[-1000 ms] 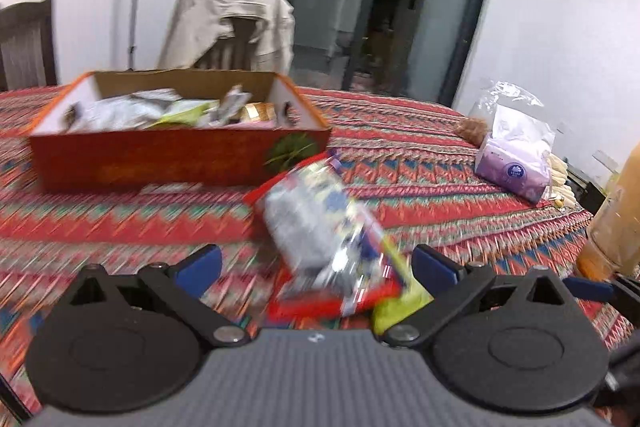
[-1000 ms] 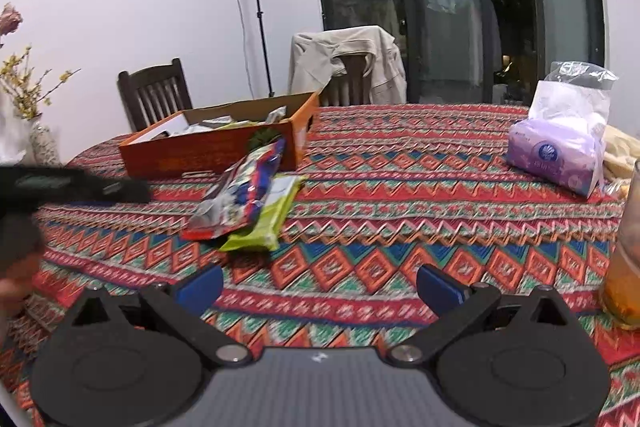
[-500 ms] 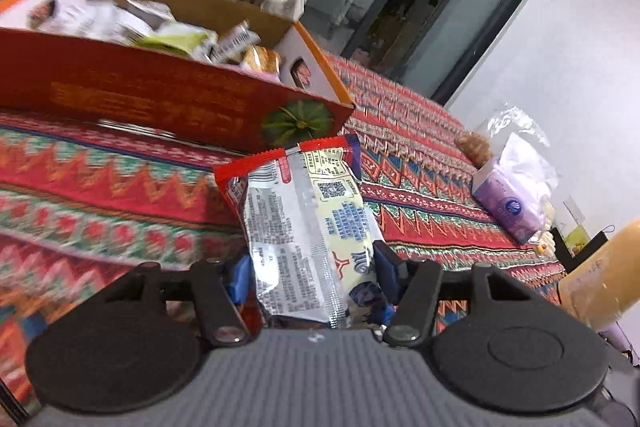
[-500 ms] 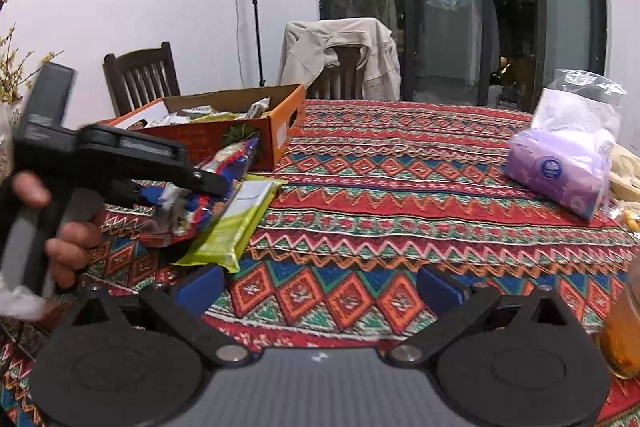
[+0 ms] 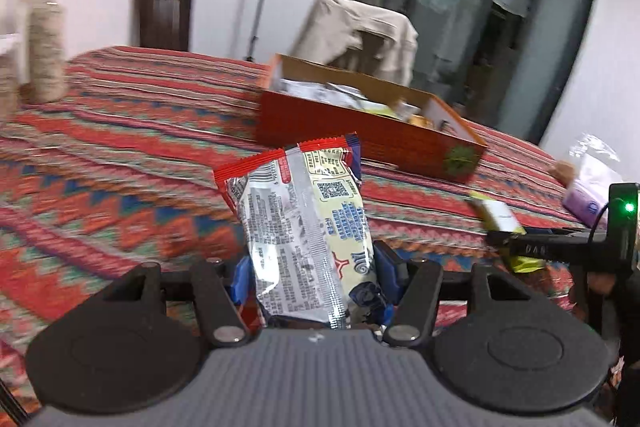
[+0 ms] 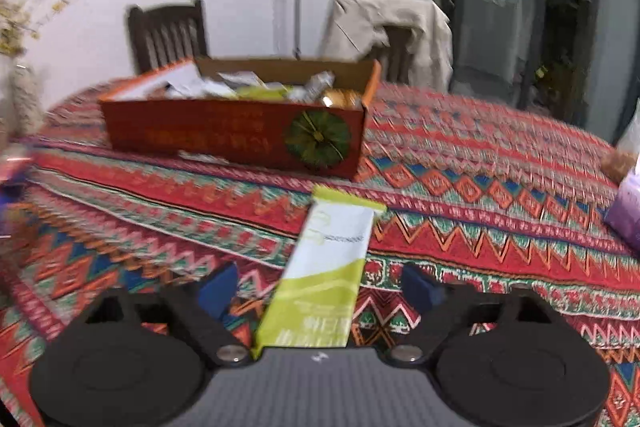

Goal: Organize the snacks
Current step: 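Carry both snacks into the cardboard box and open both grippers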

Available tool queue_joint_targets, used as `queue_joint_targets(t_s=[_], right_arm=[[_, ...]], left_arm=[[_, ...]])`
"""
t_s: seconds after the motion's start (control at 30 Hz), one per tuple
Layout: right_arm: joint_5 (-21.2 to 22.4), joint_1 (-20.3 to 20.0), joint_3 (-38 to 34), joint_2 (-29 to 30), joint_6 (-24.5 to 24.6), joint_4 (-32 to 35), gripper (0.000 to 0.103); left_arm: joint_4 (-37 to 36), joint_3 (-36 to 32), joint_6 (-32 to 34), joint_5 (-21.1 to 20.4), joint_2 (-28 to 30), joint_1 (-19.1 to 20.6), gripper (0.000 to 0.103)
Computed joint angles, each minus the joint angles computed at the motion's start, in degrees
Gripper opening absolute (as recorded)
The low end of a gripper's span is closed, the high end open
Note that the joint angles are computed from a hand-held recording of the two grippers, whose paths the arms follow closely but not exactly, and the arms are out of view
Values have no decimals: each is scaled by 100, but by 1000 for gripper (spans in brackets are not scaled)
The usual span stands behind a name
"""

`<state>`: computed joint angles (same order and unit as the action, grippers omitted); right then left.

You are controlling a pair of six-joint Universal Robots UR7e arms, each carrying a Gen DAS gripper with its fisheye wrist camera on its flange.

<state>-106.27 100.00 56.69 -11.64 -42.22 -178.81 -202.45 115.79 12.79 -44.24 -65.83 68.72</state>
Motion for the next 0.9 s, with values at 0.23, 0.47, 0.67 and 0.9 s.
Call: queue_joint_targets(t_s=[0.23, 0.47, 0.67, 0.9], right_arm=[[220, -47, 653, -301, 415, -269, 39], [469, -101, 2245, -1121, 457, -932, 38], [632, -153, 2769, -1496, 474, -1229, 38], [860, -232, 2763, -1610, 403, -931, 37]], left_arm=[[-343, 534, -34, 210, -325, -143, 61], [-477, 801, -26, 83, -350, -323, 61], [-615, 791, 126, 57, -240, -508, 61], [-205, 247, 291, -179, 21, -442, 61]])
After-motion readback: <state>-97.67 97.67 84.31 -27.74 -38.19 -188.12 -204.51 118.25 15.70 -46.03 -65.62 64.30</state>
